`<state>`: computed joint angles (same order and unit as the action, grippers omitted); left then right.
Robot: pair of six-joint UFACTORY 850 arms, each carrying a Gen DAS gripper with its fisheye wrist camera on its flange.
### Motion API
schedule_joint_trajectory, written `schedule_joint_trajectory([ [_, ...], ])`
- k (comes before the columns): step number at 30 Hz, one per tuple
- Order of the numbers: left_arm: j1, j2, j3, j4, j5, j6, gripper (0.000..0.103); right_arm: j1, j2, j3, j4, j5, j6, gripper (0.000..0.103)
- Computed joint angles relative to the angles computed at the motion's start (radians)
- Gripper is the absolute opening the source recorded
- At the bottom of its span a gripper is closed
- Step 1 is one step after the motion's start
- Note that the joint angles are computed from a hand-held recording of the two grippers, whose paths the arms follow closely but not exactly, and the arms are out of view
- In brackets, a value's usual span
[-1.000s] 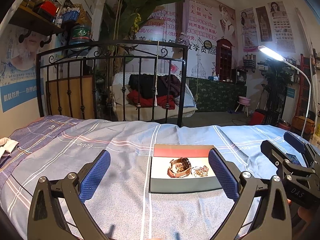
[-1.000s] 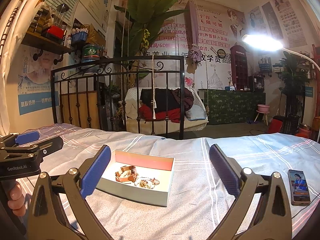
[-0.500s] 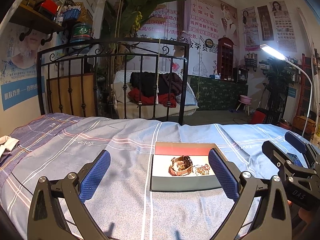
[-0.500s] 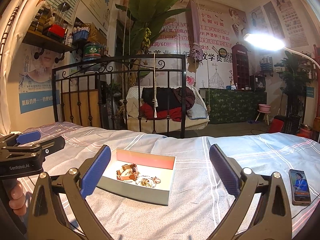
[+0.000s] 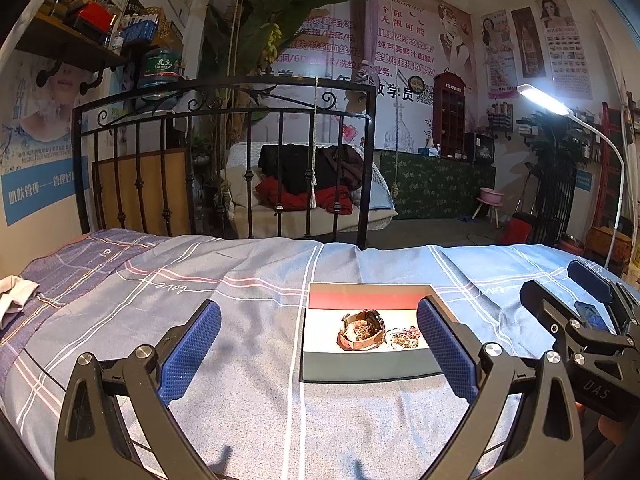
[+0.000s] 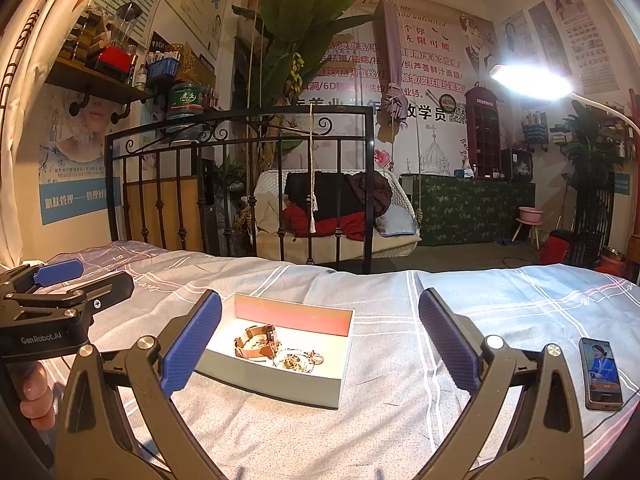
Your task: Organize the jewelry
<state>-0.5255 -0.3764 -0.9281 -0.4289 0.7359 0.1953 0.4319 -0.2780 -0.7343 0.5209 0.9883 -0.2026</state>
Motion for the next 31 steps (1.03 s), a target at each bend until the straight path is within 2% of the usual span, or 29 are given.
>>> schedule_joint_trajectory([
  [18, 0.007, 0.009, 0.010, 0.002, -0.001, 0.023, 0.096, -0.001, -0.006, -0.007, -0.005, -0.012, -0.003, 0.097],
  [31, 0.023, 0.005, -0.005, 0.034, -0.055, -0.007, 0.096, -0.007, -0.007, -0.014, -0.004, -0.040, -0.009, 0.097],
])
